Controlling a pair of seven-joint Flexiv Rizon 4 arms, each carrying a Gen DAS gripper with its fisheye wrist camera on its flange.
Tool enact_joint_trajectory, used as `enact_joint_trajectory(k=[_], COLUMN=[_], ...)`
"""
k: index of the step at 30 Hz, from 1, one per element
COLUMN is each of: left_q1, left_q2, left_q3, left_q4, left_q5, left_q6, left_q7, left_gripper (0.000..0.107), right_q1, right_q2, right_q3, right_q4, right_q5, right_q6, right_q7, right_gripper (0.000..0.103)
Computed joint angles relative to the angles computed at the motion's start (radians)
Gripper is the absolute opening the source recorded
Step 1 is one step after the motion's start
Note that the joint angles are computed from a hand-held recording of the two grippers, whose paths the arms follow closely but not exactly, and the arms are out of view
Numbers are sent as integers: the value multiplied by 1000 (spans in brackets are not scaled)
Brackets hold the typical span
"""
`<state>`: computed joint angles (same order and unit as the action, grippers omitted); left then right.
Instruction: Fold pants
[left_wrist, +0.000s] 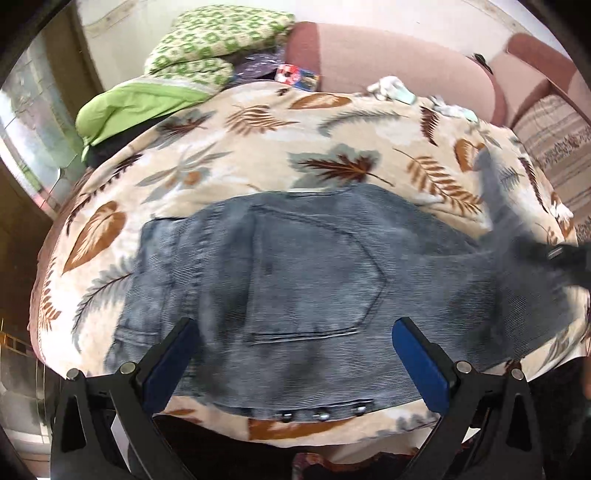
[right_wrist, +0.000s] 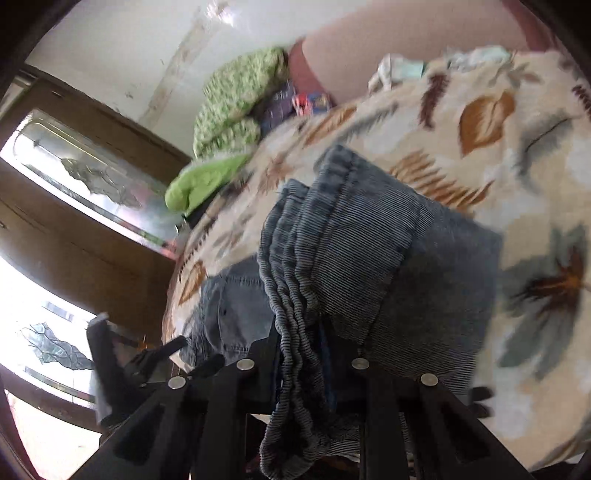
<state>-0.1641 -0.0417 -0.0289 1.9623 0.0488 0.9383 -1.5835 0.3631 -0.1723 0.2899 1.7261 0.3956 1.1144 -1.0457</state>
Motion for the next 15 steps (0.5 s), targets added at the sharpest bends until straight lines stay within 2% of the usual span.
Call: enact_joint_trajectory(k=[3,5,9,13,15], left_q1=[15,23,26,3,-21], left_q2=[0,0,-2,-31,-64], left_q3=[13,17,13,-16,-35], left_q4=[14,20,37,35,18], left_q5=[-16,-24,-70,-125,-121], left_q6=[2,-3,17,40,48], left_q7=[-2,-4,14,58,64], left_gripper=[103,103,103,103,103], right_q1=[-12,6,5,-4,-12], right_q2=[-100,-132,-92,-4,22], right_q3=[39,33,37,-4,-29], right_q4=[-94,-112,-58,75,136], right_q5=[103,82,70,23,-26], right_q6=[-90,-120,-26,126,129], right_q7=[-68,-47,-75,22,98], right_gripper=[33,35,37,37,36])
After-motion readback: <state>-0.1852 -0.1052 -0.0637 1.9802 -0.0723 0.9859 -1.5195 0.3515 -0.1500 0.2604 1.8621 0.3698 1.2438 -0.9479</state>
